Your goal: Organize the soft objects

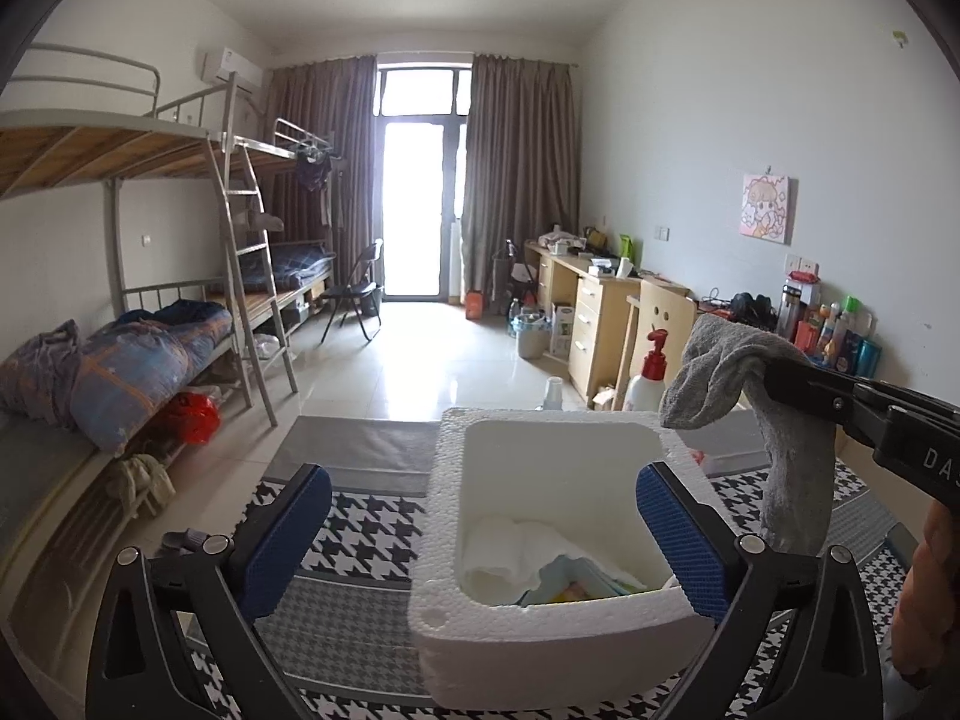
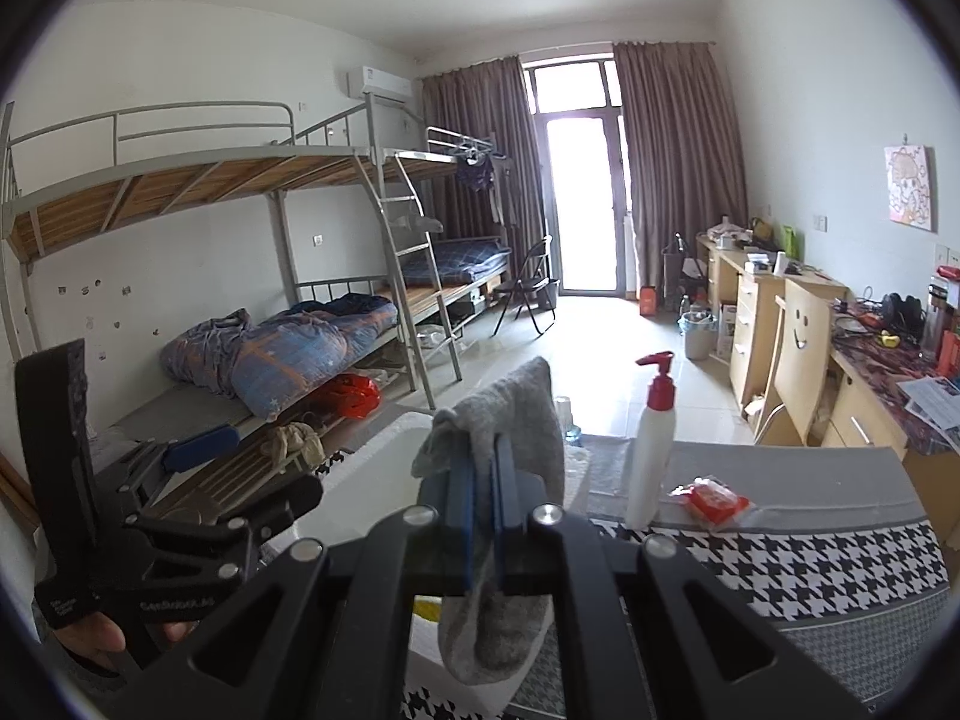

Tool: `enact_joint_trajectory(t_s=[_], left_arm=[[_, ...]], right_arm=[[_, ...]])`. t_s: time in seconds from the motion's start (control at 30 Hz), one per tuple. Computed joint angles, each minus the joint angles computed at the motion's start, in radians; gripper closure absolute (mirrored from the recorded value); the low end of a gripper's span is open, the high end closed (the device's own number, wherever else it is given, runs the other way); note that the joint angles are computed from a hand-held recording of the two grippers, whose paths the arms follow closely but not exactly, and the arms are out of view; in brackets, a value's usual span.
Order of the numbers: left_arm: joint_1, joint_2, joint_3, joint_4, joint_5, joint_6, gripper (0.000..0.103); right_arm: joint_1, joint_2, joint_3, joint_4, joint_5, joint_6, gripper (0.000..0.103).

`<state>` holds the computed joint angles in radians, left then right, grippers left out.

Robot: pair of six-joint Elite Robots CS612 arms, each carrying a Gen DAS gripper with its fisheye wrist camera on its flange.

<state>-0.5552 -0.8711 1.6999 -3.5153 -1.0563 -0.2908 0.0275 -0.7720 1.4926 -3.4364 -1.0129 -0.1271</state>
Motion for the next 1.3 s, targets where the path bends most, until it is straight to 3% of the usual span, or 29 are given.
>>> enact_joint_trajectory(t_s=[0.87, 0.93, 1.0, 1.07, 1.3], left_arm=[[0.014, -0.014, 0.056, -0.049, 0.023, -0.025, 0.001], [0.015, -0.014, 0.058, -0.047, 0.024, -0.030, 0.001], [0.017, -0.014, 0.060, -0.049, 0.025, -0.033, 0.001], [0.019, -0.014, 0.061, -0.048, 0.026, -0.038, 0.001], [0.023, -0.017, 0.066, -0.049, 0.014, -0.047, 0.001]], right_arm=[[0.038, 0.028, -0.061, 0.139, 0.015, -0.042, 0.095], [0.038, 0.032, -0.073, 0.182, 0.028, -0.055, 0.079], [0.039, 0.036, -0.081, 0.206, 0.032, -0.056, 0.042], [0.040, 0.038, -0.083, 0.204, 0.037, -0.055, 0.038], [0.037, 0.028, -0.068, 0.196, 0.043, -0.050, 0.037]])
